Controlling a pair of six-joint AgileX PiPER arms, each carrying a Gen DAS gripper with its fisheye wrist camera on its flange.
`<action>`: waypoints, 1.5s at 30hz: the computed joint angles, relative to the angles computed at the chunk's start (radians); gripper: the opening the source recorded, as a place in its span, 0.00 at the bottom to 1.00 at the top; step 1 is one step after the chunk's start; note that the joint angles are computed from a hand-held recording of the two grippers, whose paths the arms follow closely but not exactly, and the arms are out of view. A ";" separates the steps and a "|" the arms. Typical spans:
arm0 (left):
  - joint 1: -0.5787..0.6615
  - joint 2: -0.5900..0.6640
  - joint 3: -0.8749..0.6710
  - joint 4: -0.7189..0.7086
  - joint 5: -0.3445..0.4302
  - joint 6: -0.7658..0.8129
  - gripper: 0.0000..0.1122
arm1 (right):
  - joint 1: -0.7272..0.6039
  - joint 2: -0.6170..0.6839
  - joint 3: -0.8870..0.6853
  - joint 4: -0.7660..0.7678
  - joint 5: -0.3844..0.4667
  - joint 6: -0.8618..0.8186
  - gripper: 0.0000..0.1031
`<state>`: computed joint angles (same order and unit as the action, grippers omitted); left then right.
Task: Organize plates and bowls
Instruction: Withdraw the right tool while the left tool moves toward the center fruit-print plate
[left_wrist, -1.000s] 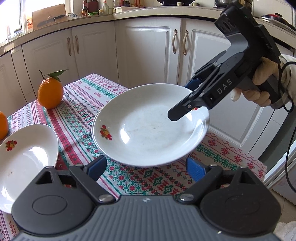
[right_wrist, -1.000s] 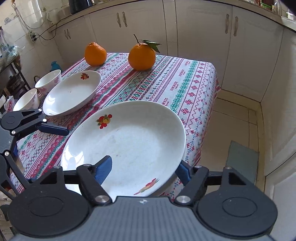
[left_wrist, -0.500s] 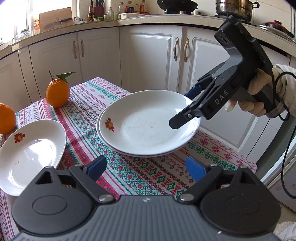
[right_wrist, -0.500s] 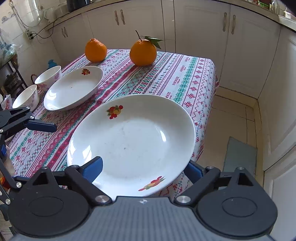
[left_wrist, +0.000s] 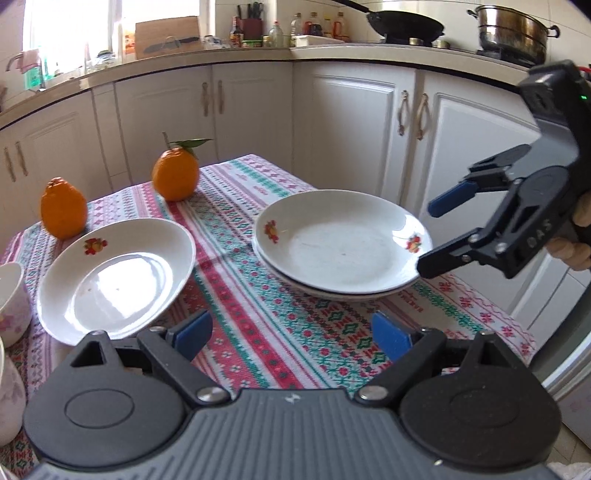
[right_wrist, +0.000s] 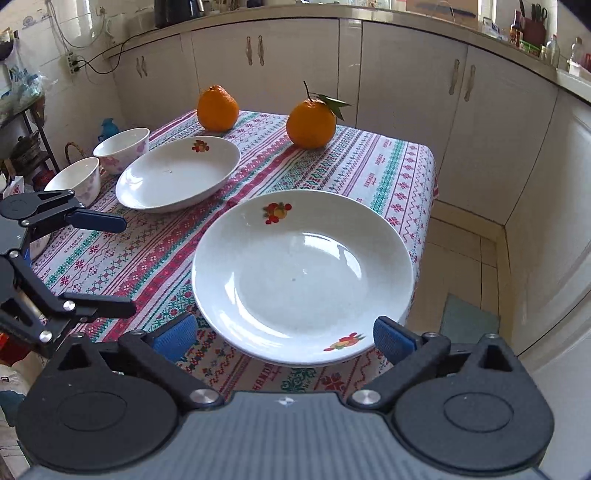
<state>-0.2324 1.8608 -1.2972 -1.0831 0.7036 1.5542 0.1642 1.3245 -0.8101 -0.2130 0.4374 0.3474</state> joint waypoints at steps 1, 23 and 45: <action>0.002 0.003 0.001 0.001 -0.032 -0.022 0.84 | 0.023 -0.002 -0.005 -0.048 0.006 0.045 1.00; -0.035 0.198 -0.153 0.327 -0.387 -0.600 0.92 | 0.052 0.221 -0.271 0.080 0.021 -0.239 1.00; -0.007 0.222 -0.203 0.245 -0.358 -0.545 0.71 | -0.081 0.705 -1.011 0.541 0.340 -0.840 1.00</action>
